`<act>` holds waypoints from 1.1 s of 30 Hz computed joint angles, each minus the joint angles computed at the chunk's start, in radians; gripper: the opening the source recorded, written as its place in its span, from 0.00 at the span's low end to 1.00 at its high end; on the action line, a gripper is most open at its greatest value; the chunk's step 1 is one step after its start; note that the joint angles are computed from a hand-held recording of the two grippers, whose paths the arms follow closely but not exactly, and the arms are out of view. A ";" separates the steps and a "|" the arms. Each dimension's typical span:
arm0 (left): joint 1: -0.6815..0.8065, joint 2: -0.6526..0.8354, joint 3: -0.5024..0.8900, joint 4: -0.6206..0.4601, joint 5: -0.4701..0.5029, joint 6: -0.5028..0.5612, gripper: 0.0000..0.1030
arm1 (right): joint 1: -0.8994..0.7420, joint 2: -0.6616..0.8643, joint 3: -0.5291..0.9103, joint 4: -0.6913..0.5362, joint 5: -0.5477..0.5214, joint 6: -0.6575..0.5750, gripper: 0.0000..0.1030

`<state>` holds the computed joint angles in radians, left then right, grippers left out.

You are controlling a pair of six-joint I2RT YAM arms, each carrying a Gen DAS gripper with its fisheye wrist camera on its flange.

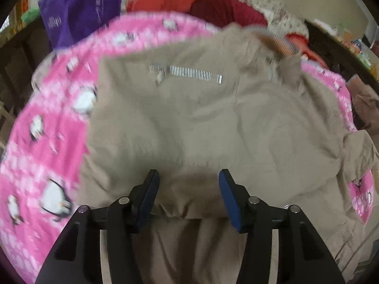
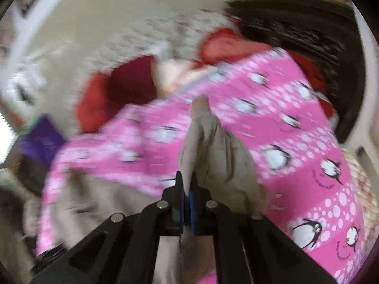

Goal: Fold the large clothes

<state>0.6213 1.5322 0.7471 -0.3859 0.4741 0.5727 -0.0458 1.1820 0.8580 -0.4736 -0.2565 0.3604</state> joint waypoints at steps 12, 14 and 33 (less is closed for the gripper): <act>0.226 0.007 0.241 -0.195 0.195 -0.002 0.39 | 0.652 0.004 0.239 0.095 0.031 0.179 0.03; 0.259 0.026 0.258 -0.214 0.207 0.006 0.39 | 0.755 0.109 0.248 0.182 0.054 0.195 0.03; 0.049 0.143 0.161 -0.214 -0.015 0.126 0.45 | 0.815 0.075 -0.082 0.053 0.311 0.299 0.63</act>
